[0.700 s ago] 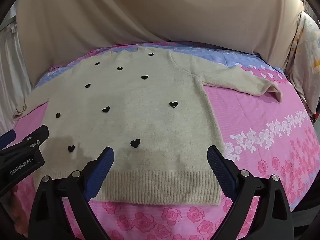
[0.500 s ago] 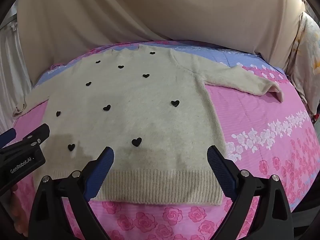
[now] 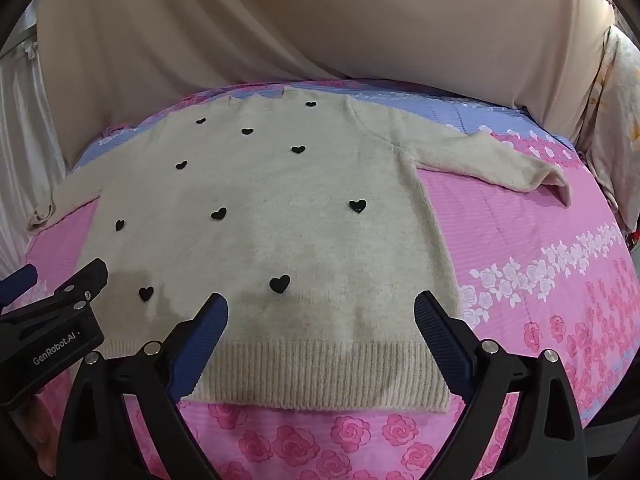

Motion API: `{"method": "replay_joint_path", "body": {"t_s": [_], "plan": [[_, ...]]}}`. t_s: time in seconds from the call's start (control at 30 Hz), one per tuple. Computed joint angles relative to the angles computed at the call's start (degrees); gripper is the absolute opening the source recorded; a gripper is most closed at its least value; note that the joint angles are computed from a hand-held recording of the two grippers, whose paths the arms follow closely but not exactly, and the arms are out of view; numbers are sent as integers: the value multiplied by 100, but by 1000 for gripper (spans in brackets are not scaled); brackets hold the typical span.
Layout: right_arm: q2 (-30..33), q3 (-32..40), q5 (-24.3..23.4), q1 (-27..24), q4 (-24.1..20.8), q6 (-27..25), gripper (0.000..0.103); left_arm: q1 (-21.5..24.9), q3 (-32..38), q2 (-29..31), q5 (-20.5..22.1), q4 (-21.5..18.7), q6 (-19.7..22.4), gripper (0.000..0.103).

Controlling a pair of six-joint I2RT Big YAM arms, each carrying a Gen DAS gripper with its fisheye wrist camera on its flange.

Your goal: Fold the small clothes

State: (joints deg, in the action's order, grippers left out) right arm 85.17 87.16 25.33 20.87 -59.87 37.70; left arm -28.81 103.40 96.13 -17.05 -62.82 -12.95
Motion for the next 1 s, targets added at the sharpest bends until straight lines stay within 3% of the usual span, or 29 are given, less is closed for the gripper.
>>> {"method": "replay_joint_path", "body": {"t_s": [1.0], "plan": [[0,-45,-106,-26,-7,71,93,11,20,29,23,-91,14,98]]}}
